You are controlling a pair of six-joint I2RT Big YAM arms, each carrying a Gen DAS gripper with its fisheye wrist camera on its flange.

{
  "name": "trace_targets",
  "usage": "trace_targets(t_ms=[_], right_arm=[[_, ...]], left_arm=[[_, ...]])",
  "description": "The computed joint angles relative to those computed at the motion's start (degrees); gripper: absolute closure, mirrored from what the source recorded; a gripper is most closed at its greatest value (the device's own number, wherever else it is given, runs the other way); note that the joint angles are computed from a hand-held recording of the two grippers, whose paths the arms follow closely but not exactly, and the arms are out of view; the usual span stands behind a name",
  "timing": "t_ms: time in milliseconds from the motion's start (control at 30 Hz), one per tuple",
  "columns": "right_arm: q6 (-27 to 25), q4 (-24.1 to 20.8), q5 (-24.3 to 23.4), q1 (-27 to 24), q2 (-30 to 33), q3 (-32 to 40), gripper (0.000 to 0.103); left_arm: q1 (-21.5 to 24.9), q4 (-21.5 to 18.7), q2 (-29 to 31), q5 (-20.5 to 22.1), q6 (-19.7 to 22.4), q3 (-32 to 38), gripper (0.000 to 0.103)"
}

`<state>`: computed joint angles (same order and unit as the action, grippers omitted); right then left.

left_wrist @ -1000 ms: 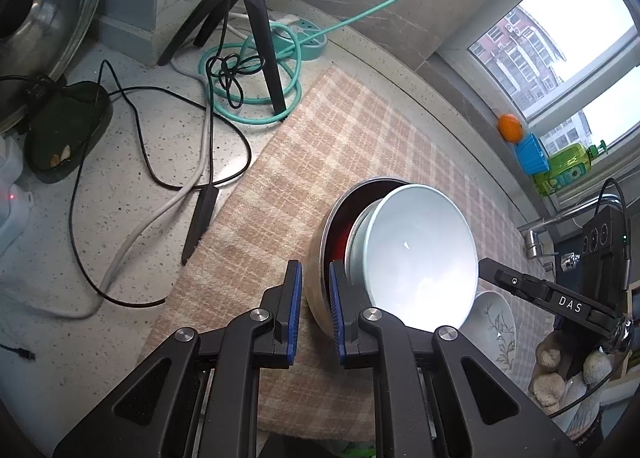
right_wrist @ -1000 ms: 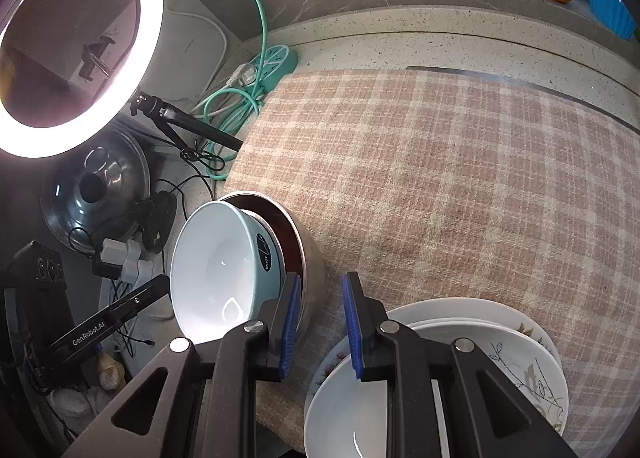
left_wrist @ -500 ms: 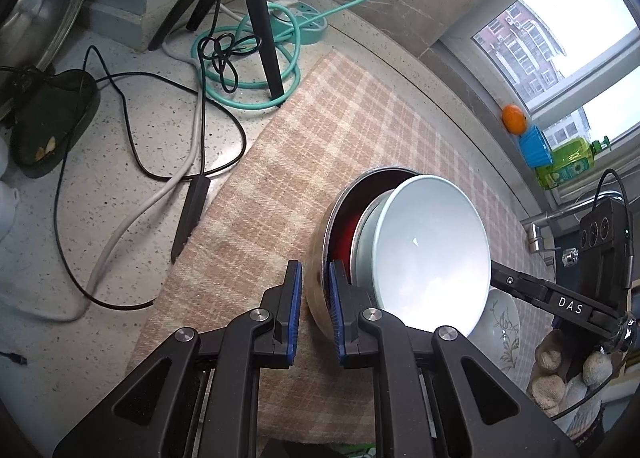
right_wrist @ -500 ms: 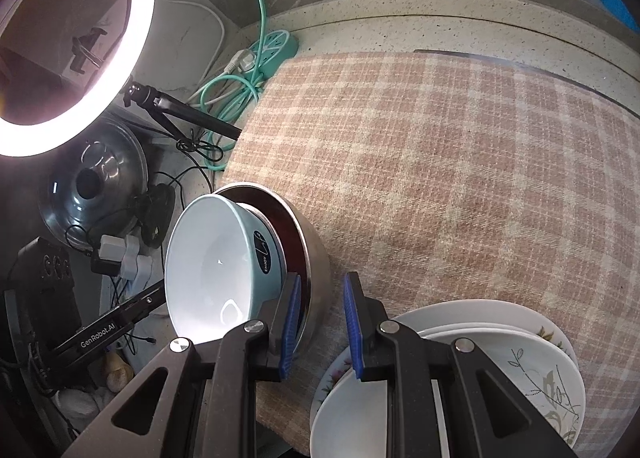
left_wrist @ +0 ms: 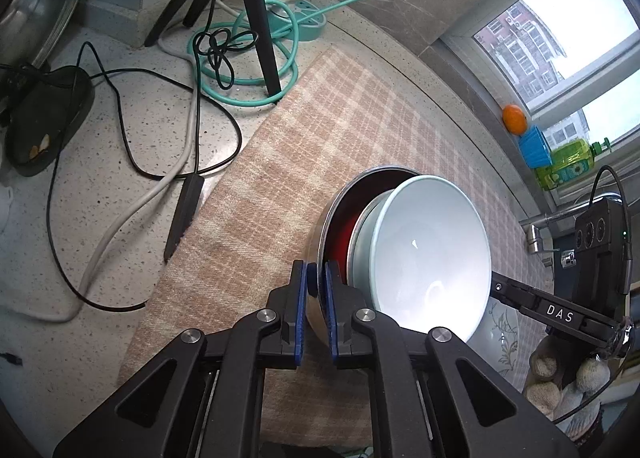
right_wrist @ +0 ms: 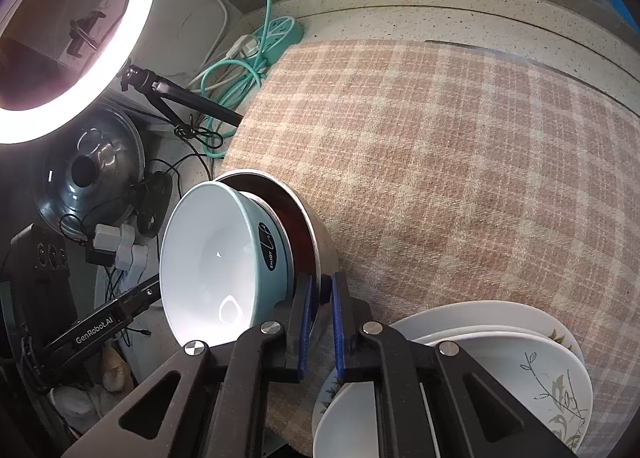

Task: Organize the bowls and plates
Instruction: 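Close both grippers on the rim of the nested bowl stack, then lift and carry the nested bowl stack over the flowered plate stack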

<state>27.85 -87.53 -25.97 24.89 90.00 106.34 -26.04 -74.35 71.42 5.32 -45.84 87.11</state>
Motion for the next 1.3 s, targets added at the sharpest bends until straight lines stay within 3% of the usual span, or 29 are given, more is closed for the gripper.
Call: trace_targets(t_ms=[1300], right_arm=[[2.04,-2.10,0.48,-0.34,-1.12,2.82,0.094]], left_arm=[[-1.88,-2.70,0.84,-3.47,-0.23,4.28,0.096]])
